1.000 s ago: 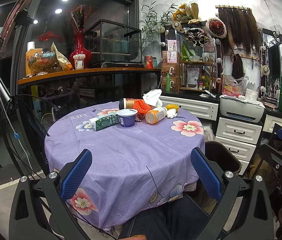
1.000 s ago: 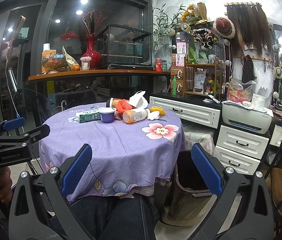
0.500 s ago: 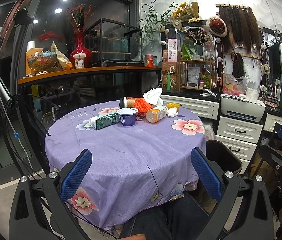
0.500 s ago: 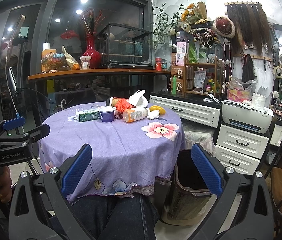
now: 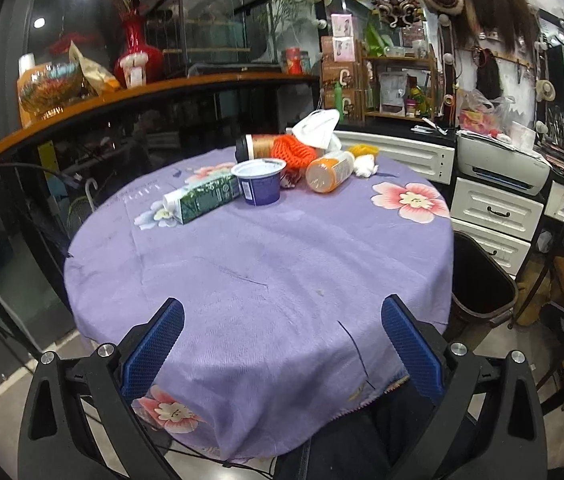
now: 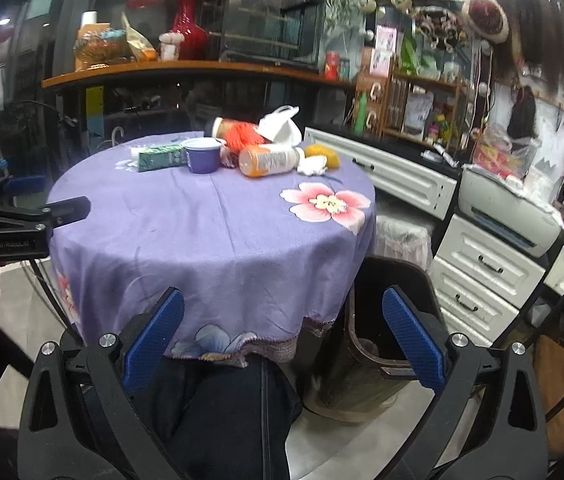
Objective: Collect trash
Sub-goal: 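Reach the left gripper to the blue-and-white yogurt cup and grasp its rim, then grasp the white face mask with the right gripper while the left gripper holds the cup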
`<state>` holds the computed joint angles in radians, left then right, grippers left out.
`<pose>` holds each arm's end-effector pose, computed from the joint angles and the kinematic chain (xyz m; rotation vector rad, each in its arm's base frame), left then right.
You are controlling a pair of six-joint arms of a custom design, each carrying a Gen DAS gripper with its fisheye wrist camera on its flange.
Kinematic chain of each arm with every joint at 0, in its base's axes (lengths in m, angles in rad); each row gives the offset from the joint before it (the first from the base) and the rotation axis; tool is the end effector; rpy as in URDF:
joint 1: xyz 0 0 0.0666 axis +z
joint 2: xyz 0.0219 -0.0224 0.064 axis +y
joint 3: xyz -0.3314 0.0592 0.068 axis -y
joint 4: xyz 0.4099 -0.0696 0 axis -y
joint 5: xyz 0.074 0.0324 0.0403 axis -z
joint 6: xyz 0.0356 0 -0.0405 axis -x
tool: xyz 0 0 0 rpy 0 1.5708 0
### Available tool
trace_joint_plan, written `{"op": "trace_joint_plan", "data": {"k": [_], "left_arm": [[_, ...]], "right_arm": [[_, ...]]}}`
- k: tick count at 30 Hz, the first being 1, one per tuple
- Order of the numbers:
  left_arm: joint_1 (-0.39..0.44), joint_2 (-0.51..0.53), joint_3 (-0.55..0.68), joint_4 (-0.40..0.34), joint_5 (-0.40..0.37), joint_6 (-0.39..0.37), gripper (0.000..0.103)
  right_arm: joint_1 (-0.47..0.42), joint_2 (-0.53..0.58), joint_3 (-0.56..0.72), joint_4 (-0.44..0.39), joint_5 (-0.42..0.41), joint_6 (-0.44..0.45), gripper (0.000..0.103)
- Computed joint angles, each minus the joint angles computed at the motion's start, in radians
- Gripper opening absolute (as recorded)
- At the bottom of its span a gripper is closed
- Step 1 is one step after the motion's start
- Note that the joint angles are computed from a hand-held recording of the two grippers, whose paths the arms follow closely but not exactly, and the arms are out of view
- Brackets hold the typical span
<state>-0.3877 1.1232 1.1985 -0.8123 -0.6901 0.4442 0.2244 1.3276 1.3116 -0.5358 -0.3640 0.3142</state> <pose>0.4005 -0.1395 0.4213 -0.3944 2.0950 0.3155 0.4937 0.1253 0.4057 -0.7628 1.9564 0.3317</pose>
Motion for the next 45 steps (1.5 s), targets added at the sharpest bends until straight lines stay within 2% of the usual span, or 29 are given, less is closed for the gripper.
{"op": "trace_joint_plan", "data": {"k": [4,8,15,18,22,25,27,31,36,37,40,45], "left_arm": [[0.076,0.052,0.046,-0.009,0.107,-0.017,0.098],[0.13,0.107,0.117,-0.03,0.196,-0.085,0.098],[0.199,0.248,0.289,-0.067,0.266,-0.21,0.098],[0.235,0.314,0.367,-0.096,0.34,-0.24,0.098],[0.274,0.409,0.485,-0.132,0.359,-0.283,0.098],[0.301,0.492,0.6,-0.173,0.354,-0.333,0.097],[0.315,0.555,0.686,-0.21,0.336,-0.371,0.089],[0.337,0.705,0.899,-0.336,0.328,-0.433,0.07],[0.351,0.854,1.105,-0.475,0.33,-0.469,0.059],[0.353,0.883,1.145,-0.501,0.327,-0.472,0.054],[0.36,0.94,1.22,-0.558,0.323,-0.471,0.038],[0.362,0.947,1.225,-0.561,0.33,-0.442,0.02]], "right_arm": [[0.029,0.105,0.105,-0.027,0.029,0.003,0.098],[0.051,0.188,0.213,-0.046,0.046,0.017,0.098],[0.078,0.377,0.477,-0.111,0.061,-0.016,0.098],[0.081,0.461,0.594,-0.149,0.062,-0.05,0.098],[0.085,0.571,0.75,-0.213,0.082,-0.073,0.098],[0.085,0.616,0.812,-0.244,0.088,-0.075,0.098],[0.086,0.627,0.821,-0.247,0.092,-0.07,0.098],[0.088,0.638,0.828,-0.245,0.099,-0.055,0.098],[0.086,0.688,0.905,-0.274,0.111,-0.05,0.098],[0.085,0.697,0.918,-0.279,0.111,-0.051,0.098],[0.085,0.732,0.975,-0.302,0.11,-0.049,0.098],[0.091,0.794,1.071,-0.34,0.114,-0.021,0.098]]}}
